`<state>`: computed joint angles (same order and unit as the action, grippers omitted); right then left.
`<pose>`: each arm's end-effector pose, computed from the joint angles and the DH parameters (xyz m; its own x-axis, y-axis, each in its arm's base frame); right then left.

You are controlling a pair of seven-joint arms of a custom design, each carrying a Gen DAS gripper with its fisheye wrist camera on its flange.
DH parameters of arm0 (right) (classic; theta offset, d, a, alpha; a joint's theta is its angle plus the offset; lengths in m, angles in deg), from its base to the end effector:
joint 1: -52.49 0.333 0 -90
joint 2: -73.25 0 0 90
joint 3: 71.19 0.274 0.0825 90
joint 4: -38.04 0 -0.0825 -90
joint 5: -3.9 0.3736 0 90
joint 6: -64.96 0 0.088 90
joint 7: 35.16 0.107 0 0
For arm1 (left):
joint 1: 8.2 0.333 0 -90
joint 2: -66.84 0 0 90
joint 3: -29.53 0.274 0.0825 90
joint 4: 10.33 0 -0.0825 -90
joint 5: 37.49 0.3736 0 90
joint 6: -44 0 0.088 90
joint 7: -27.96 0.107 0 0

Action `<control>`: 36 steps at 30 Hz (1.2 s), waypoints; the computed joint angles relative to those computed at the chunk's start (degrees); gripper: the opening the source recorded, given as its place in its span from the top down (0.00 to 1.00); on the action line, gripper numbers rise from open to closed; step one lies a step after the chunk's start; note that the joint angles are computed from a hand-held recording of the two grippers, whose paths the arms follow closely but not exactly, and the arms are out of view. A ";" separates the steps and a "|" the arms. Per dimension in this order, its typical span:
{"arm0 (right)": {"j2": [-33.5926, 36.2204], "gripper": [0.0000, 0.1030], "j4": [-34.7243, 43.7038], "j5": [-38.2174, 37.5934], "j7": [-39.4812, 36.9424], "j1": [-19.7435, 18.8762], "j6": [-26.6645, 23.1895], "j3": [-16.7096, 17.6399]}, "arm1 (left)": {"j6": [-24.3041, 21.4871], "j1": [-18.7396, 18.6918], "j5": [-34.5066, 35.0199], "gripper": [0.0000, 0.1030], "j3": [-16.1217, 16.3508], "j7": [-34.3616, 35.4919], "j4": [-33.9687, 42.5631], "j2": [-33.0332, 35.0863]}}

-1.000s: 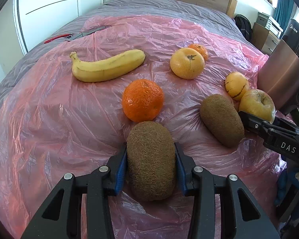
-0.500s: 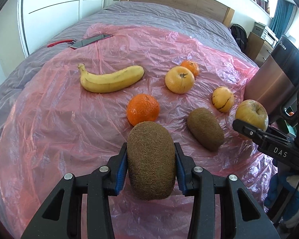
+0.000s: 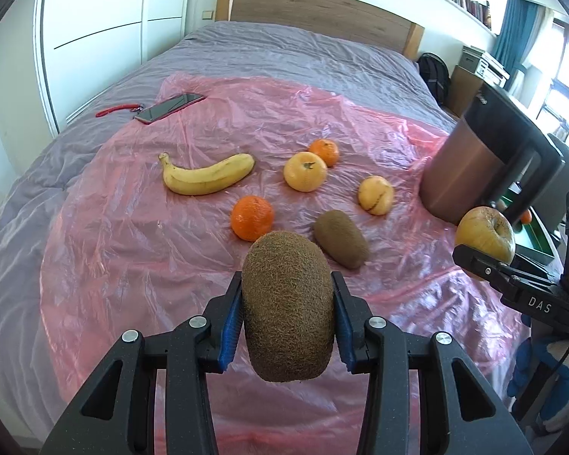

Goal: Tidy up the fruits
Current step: 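Carry kiwi and apple to the green tray and open both tools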

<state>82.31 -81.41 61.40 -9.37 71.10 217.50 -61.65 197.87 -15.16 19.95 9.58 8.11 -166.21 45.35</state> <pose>0.5271 0.2526 0.3508 0.7453 -0.6249 -0.2326 -0.6022 -0.4811 -0.6372 0.3580 -0.2002 0.3220 0.4994 -0.8524 0.1548 -0.6083 -0.4722 -0.6380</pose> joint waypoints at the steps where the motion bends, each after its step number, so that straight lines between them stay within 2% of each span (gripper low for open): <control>1: -1.10 0.29 -0.90 0.35 -0.30 -0.37 -0.44 -0.20 | -0.39 -0.71 -0.89 0.64 -0.08 0.71 0.22 -0.34; 8: -8.45 0.29 -6.54 2.66 -2.07 -1.62 -2.47 -3.42 | -2.70 -4.10 -5.47 0.64 -1.48 6.59 4.81 -1.31; 15: -12.45 0.29 -8.59 5.29 -4.18 -3.57 -3.79 -7.37 | -3.22 -5.86 -4.93 0.64 -2.70 11.23 15.30 5.72; 22: -10.43 0.29 -5.17 5.61 -3.52 -6.90 -3.47 -9.58 | -4.09 -10.13 -3.20 0.64 -0.88 17.40 30.49 18.75; 28: -4.76 0.29 1.90 4.89 -2.44 -10.82 -2.31 -10.12 | -4.89 -15.20 -3.31 0.64 2.30 25.72 46.91 32.28; 32: -0.48 0.29 7.84 2.65 0.00 -13.51 -1.56 -9.80 | -3.36 -17.68 -6.52 0.64 4.20 32.67 58.42 41.44; 36: 5.59 0.29 15.38 -0.89 3.53 -15.68 0.21 -8.83 | -4.59 -19.82 -11.39 0.64 5.33 42.33 73.18 52.42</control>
